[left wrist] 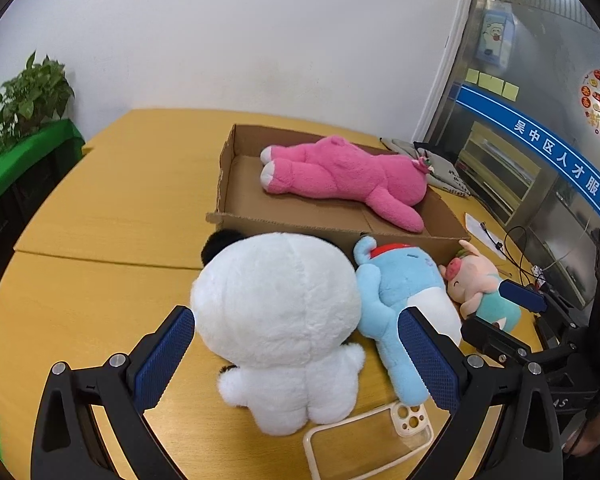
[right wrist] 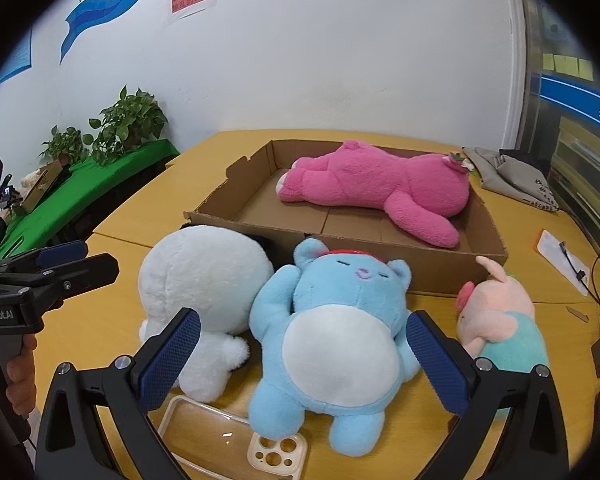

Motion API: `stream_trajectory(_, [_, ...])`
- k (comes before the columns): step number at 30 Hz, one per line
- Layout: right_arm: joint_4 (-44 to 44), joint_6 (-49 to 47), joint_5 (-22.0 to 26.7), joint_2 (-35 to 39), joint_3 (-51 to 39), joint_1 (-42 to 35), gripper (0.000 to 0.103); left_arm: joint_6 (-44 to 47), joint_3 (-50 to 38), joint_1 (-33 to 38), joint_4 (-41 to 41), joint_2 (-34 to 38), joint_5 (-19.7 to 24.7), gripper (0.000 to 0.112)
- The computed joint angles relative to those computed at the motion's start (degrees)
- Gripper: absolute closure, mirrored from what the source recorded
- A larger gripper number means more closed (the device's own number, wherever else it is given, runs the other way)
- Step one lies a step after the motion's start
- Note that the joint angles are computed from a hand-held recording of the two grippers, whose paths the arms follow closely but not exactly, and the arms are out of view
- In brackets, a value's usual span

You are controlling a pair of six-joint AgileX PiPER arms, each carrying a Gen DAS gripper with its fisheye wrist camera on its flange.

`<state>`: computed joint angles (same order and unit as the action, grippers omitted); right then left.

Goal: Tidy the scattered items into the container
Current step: 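Close both grippers on the white plush toy and lift it, then carry the white plush into the box beside the pink bear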

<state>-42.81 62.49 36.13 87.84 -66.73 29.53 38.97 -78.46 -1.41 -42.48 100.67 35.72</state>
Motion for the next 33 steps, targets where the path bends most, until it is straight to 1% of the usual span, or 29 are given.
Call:
stream_trajectory(2, [1.8, -1.5, -2.5, 0.9, 0.1, -0.3, 0.000, -0.1, -2.0, 0.8, -0.2, 2.5, 1.5, 0.010])
stream_trajectory(6, [7.9, -7.2, -7.9, 3.8, -0.6, -0.8, 0.000, 1.6, -7.1, 3.2, -3.5, 8.3, 6.4, 0.009])
stream_trajectory(10, [13.9, -13.6, -10.5, 8.6, -3.3, -0.3, 0.000, 0.8, -14.7, 5.0, -4.5, 15.7, 11.5, 0.010])
stream_trajectory(13, [18.2, -18.4, -11.8, 12.6, -6.1, 0.6, 0.000, -1.1, -22.0, 5.8, -4.9, 21.9, 17.1, 0.010])
stream_trajectory(14, [21.3, -21.4, -12.6, 14.3, -7.3, 0.7, 0.000, -1.2, -24.0, 5.6, -4.3, 23.5, 18.3, 0.010])
stream_trajectory(15, [22.2, -22.1, -13.2, 15.4, -7.9, 0.9, 0.000, -0.4, -25.9, 5.4, -4.2, 25.0, 19.5, 0.010])
stream_trajectory(16, [21.2, -20.6, -12.9, 17.5, -9.4, 1.2, 0.001, 0.2, -27.3, 5.5, -4.6, 26.2, 20.9, 0.009])
stream_trajectory(18, [18.2, -15.7, -10.4, 21.5, -12.3, 1.5, 0.001, 0.1, -29.2, 5.8, -5.7, 28.0, 23.3, 0.011])
stream_trajectory(20, [15.1, -11.7, -8.9, 24.2, -13.8, 2.1, 0.000, 0.9, -29.5, 5.9, -5.9, 28.1, 23.9, 0.015])
stream_trajectory(22, [11.5, -9.1, -9.0, 25.6, -14.6, 3.2, 0.001, 2.3, -28.8, 5.8, -5.8, 27.6, 23.9, 0.024])
stream_trajectory(24, [11.4, -8.9, -9.4, 26.2, -15.2, 3.5, 0.010, 2.6, -28.7, 5.8, -5.7, 27.4, 24.3, 0.028])
stream_trajectory(25, [13.3, -10.8, -10.6, 26.1, -15.0, 3.2, 0.022, 2.8, -28.6, 5.8, -5.4, 27.1, 24.3, 0.030])
stream_trajectory(27, [13.5, -11.2, -11.2, 26.0, -14.7, 3.4, 0.025, 3.7, -27.8, 5.8, -5.5, 26.4, 24.2, 0.033])
stream_trajectory(29, [12.9, -10.9, -11.9, 25.3, -13.6, 3.5, 0.034, 4.8, -26.6, 6.0, -6.2, 25.5, 23.8, 0.035])
stream_trajectory(31, [14.0, -11.0, -14.2, 23.6, -11.4, 3.2, 0.040, 6.3, -24.3, 6.4, -7.4, 23.5, 23.2, 0.037])
stream_trajectory(33, [12.1, -8.6, -15.9, 21.4, -9.1, 3.4, 0.043, 7.6, -23.0, 6.7, -8.6, 21.6, 23.0, 0.038])
